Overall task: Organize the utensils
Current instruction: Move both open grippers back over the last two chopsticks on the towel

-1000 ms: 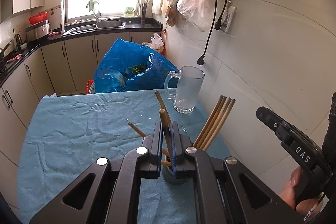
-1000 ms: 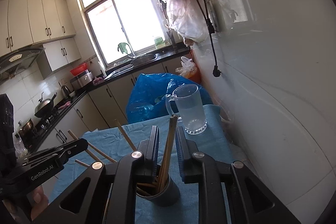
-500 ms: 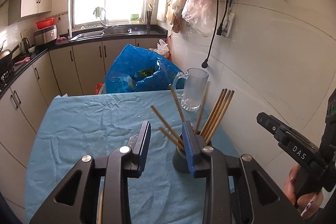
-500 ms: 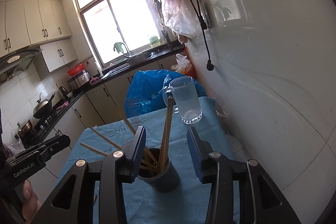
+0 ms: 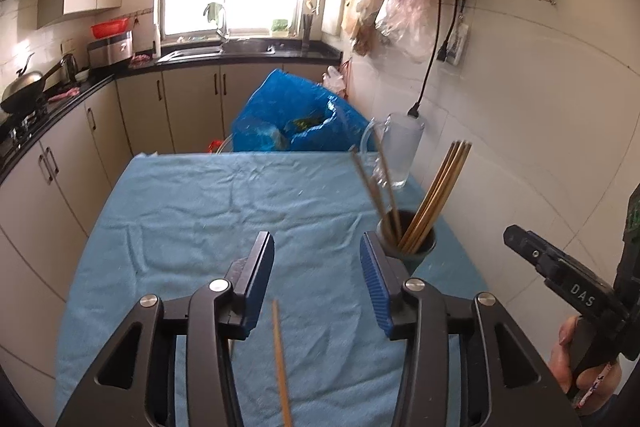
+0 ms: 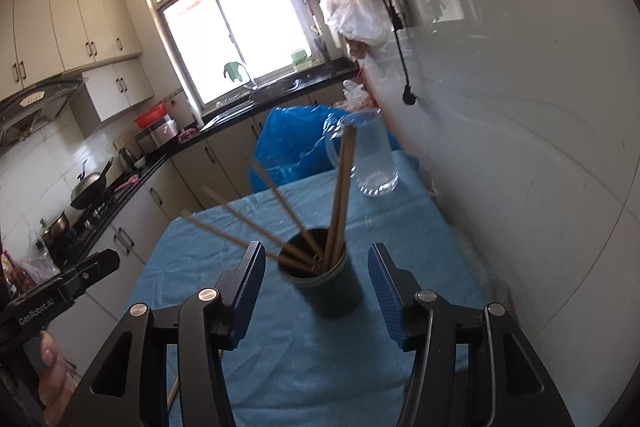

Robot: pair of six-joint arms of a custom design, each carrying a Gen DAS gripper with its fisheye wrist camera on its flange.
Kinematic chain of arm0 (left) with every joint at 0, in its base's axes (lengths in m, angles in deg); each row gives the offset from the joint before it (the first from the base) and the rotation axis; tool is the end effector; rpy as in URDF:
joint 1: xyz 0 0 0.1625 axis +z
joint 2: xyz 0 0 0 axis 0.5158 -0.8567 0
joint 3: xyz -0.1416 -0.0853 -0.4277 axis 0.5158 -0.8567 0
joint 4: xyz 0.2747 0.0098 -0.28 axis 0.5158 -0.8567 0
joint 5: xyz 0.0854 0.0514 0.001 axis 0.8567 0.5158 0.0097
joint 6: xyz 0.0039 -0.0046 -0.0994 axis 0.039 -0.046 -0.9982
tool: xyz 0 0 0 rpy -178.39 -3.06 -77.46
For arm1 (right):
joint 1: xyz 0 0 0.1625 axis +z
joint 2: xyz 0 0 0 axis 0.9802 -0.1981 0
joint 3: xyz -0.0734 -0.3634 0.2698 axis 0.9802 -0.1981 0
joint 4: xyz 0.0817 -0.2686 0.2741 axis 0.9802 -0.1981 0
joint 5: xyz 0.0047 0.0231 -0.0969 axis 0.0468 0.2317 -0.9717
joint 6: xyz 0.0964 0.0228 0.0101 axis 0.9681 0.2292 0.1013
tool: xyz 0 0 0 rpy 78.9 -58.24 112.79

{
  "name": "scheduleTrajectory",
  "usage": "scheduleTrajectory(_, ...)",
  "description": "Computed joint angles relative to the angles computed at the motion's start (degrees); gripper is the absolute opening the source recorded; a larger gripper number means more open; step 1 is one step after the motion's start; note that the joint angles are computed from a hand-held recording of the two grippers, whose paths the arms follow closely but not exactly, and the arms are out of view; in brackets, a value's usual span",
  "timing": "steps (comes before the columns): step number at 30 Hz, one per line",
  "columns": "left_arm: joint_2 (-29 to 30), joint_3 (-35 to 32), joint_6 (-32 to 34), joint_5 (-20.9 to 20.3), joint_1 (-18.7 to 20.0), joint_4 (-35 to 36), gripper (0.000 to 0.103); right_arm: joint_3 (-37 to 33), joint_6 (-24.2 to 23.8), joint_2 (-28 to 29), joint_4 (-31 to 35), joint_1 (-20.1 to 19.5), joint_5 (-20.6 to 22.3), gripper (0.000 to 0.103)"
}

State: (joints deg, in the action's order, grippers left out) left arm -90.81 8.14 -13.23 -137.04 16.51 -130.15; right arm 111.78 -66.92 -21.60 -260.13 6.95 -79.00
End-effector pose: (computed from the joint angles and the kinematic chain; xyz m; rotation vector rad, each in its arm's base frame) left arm -0.3931 -0.7214 0.0479 0.7705 2.3863 -0.9698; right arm 0.0578 -0.6536 0.3544 0.1347 -2.3015 1.4014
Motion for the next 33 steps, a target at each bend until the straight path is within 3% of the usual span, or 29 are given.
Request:
scheduleTrajectory(4, -2.42, 4.69, -2.85, 0.43, 1.15, -0.21, 0.057, 1.56, -0.62, 0.68, -0.04, 0.76, -0.40, 0.071)
scheduleTrajectory(8, -4.65, 9.09, -4.93, 1.95, 2.36, -0.75, 0.057, 2.31, -1.30, 2.00, 0.77, 1.47, -1.04, 0.089)
scheduleTrajectory(11, -6.47, 12.36, -6.40, 2.94, 3.37, -1.53, 0.058, 2.12, -1.74, 3.64, 0.94, 2.23, -2.45, 0.094)
scheduleTrajectory(20, -10.18, 19.84, -7.81, 6.66, 5.65, -4.79, 0.062, 0.77, -1.63, 7.16, 5.08, 4.18, -5.05, 0.095)
scheduleTrajectory(33, -13.29, 24.63, -12.02, 5.42, 9.48, -2.24, 0.063, -5.07, -0.29, 13.11, 13.28, 6.94, -8.58, 0.095)
